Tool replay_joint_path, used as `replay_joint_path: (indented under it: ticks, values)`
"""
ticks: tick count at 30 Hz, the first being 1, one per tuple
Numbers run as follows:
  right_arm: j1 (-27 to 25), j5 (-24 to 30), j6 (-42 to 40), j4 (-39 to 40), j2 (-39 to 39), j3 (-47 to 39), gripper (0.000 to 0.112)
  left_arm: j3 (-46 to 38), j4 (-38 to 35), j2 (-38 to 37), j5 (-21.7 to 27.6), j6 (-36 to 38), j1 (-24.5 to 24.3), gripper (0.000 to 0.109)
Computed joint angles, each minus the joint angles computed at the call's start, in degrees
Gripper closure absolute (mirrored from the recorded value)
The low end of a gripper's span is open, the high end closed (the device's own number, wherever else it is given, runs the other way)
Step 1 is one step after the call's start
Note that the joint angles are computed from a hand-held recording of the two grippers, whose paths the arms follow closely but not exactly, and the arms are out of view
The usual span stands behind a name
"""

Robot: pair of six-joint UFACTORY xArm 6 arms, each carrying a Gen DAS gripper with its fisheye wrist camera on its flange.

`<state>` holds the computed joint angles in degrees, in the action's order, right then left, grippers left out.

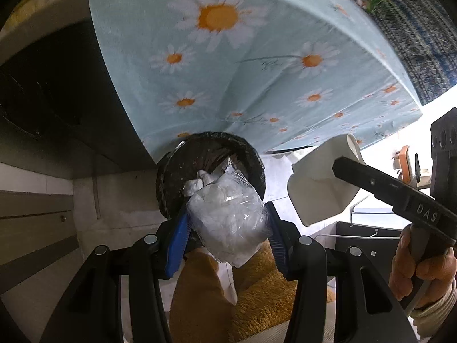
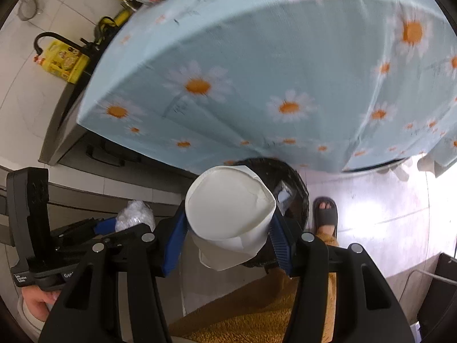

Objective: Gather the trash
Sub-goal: 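Carry the white cup and clear bag down over the black trash bin, then open both grippers to drop the cup and clear bag into the bin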

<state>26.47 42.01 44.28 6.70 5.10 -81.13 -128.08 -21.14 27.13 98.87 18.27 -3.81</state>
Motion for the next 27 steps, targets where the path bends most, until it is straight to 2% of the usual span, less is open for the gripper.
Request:
replay_joint_path:
  ticks: [12, 15, 17, 19, 27]
  values:
    - [-0.6, -1.5, -1.5, 3.8, 1.2, 1.2, 0.058, -2.9, 3.2, 3.0, 0.2, 0.6, -2.0, 0.058]
    - [-0.9, -1.9, -1.6, 5.0, 1.3, 1.6, 0.057, -4.5, 5.2, 4.3, 0.2, 0.2, -2.6, 0.05]
    - [-1.2, -1.9, -2.0, 6.9, 1.3, 1.8, 0.046, -5.6, 5.2, 5.2, 0.1, -0.1, -2.6, 0.041]
    - [-1.4, -1.7, -1.4, 7.1, 1.3, 1.8, 0.042, -7.1, 5.4, 6.2, 0.4, -0.5, -2.5, 0.037]
    - [-1.8, -0.6, -0.1, 5.8, 1.7, 0.7, 0.042, -14.7, 4.7, 10.4, 3.8, -1.0, -1.7, 0.037]
